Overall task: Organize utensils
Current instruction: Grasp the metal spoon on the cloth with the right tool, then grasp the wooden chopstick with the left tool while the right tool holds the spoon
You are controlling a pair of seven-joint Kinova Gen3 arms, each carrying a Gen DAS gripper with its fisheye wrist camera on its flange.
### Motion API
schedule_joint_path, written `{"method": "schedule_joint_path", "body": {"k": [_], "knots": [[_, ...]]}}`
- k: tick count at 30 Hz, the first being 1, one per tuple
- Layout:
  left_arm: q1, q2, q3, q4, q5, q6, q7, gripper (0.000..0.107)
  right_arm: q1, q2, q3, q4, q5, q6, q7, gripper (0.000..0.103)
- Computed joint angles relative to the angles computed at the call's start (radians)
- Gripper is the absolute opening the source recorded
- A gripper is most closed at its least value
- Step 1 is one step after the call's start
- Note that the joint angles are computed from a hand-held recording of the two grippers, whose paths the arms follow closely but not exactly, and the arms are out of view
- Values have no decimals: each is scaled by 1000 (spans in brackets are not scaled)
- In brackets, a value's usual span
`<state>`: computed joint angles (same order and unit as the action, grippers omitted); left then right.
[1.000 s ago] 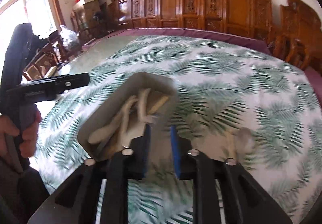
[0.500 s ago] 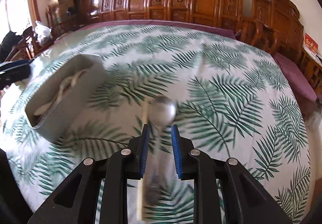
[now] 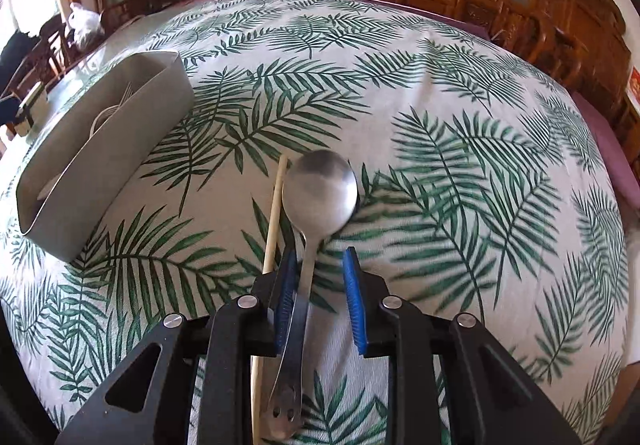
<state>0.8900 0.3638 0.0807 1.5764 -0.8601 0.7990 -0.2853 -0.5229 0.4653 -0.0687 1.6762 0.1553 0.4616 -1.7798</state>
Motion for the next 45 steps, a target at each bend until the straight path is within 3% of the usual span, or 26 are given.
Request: {"method": "schedule_joint_path", "body": {"k": [6,8,9,13,18,27,37,45], "knots": [[11,22,7,-39,14,31,-29,95,41,-2,-37,-25,-37,67,68,23],[13,27,5,-50,22,36,-38,95,48,-1,-43,-32,-45,82,89,9],[12,32,6,-60,32,41,-47,95,51,-1,-47,-34,-50,88,100,7],[9,54,9,-104,79,60,-82,95,110,6,-84,-42,-111,97,181,7],[31,103,2,-179,127,86,-130,95,133,-21,-66,-2,-139,72,200,7],[41,256,-14,-375,261,110,-294,94,236,-72,-76,87,-213,13,274,7],[-28,368,-13,-499,503,102,-448,49,279,-83,-85,109,-265,-4,326,7],[22,396,-69,-535,505,165,-454,26,266,-87,-79,110,-267,-8,324,7]]}}
